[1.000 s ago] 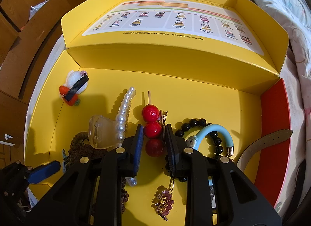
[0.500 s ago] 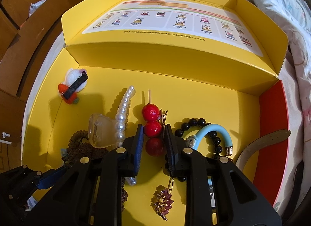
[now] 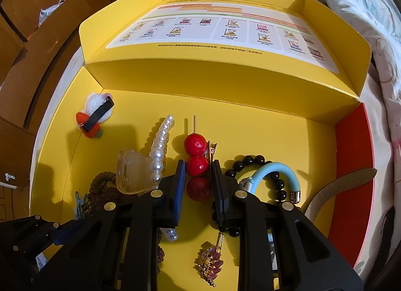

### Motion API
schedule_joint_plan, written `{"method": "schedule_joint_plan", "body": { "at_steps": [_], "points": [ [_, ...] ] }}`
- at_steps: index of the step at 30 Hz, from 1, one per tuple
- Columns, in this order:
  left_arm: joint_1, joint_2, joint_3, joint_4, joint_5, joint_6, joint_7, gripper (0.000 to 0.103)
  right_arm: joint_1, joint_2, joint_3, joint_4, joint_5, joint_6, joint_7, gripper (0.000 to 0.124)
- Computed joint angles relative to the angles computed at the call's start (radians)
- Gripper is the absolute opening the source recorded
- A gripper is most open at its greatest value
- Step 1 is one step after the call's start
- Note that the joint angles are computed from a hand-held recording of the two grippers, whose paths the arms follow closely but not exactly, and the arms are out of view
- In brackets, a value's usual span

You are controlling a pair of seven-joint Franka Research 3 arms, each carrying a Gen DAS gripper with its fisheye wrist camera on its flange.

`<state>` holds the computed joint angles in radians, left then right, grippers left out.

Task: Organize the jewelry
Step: 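Lift the bracelet and hairpin out of the box over the bedspread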

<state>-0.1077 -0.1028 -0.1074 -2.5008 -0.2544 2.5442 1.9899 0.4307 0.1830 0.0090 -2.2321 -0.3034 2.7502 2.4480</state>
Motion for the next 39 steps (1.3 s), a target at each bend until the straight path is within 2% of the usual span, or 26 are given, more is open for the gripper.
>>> {"method": "schedule_joint_plan", "body": {
  "at_steps": [6,14,21,31,39],
  "points": [
    [0.001,-0.024,0.013,-0.005,-0.039,-0.007,0.039,0.019,-0.009,-0.032,-0.004,-0.027,-0.008,0.023,0.013,0.022],
    [-0.007,-0.099,0.059,0.014,-0.161,-0.094,0.129,0.019,-0.052,-0.109,0.016,-0.089,-0.004,0.068,0.028,0.022],
    [-0.017,-0.172,0.095,0.02,-0.271,-0.158,0.218,0.019,-0.08,-0.143,0.041,-0.104,-0.034,0.075,0.061,0.022],
    [-0.045,-0.216,0.099,0.006,-0.309,-0.135,0.243,0.019,-0.107,-0.196,0.07,-0.115,-0.103,0.057,0.127,0.022],
    [-0.056,-0.294,0.128,-0.021,-0.318,-0.146,0.266,0.019,-0.132,-0.258,0.111,-0.137,-0.138,0.032,0.173,0.022]
  ]
}}
